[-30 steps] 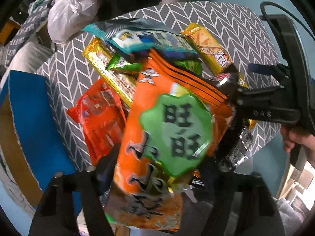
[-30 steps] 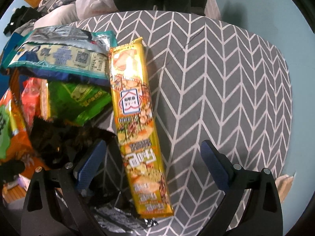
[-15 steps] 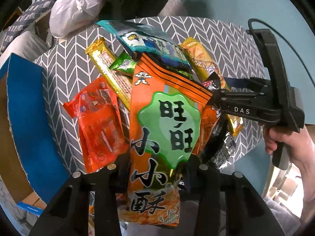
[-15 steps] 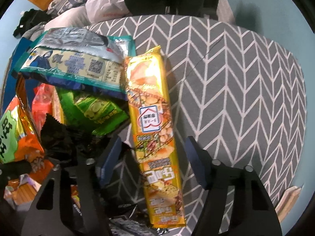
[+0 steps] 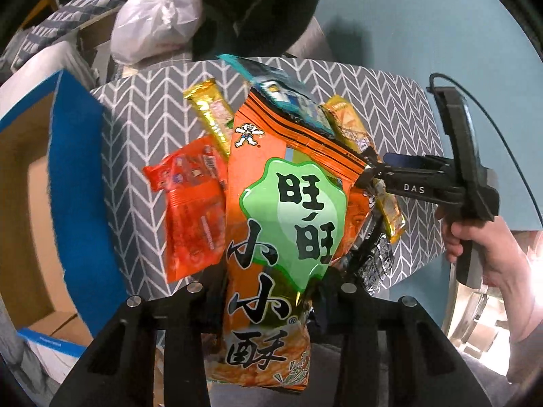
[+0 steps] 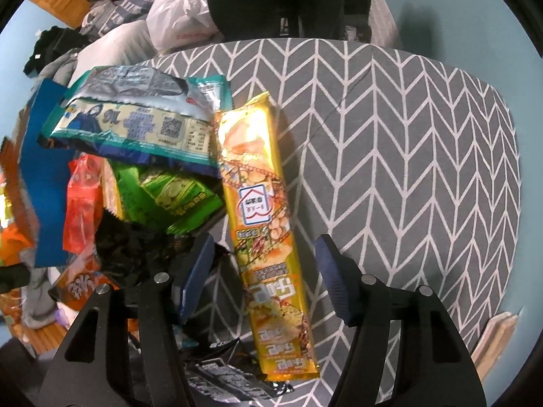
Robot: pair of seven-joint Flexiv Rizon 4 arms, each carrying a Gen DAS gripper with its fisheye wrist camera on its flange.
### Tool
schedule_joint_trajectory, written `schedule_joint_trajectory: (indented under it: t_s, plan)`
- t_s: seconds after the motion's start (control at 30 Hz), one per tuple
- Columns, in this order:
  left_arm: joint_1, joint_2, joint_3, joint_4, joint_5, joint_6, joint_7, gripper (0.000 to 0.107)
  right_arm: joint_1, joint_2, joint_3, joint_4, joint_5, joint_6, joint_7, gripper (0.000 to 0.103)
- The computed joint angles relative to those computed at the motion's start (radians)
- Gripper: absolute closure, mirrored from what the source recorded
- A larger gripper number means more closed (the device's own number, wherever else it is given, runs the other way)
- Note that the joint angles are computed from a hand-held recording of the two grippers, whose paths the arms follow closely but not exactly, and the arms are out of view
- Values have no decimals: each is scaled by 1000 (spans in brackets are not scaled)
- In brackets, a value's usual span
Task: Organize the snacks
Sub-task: 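Carry the orange bag and yellow stick into the cardboard box with both grippers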
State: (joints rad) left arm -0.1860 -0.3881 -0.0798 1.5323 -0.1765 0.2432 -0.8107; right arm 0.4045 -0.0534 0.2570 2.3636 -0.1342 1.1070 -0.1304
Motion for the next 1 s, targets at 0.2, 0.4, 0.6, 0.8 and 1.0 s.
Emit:
schedule_joint_trajectory:
  t_s: [0.2, 0.4, 0.6, 0.8, 1.0]
  plan:
    - [24, 8, 11, 2, -20, -8, -12, 67, -2, -59, -10, -38, 16, -14, -53, 38]
    - [42, 6, 16, -8, -29, -20, -24, 67, -2, -71, -14, -60, 17, -61, -60, 66]
    - [58, 3, 17, -19, -40, -27, -24, 67, 1, -45, -12, -33, -3, -71, -38, 71]
    - [74, 0, 20, -36, -56, -38, -29, 67, 9, 38, 8, -3, -23, -128, 17, 71]
    - [85, 0, 23, -55, -59, -36, -32, 67, 8, 135, 28, 5, -17, -224, 31, 72]
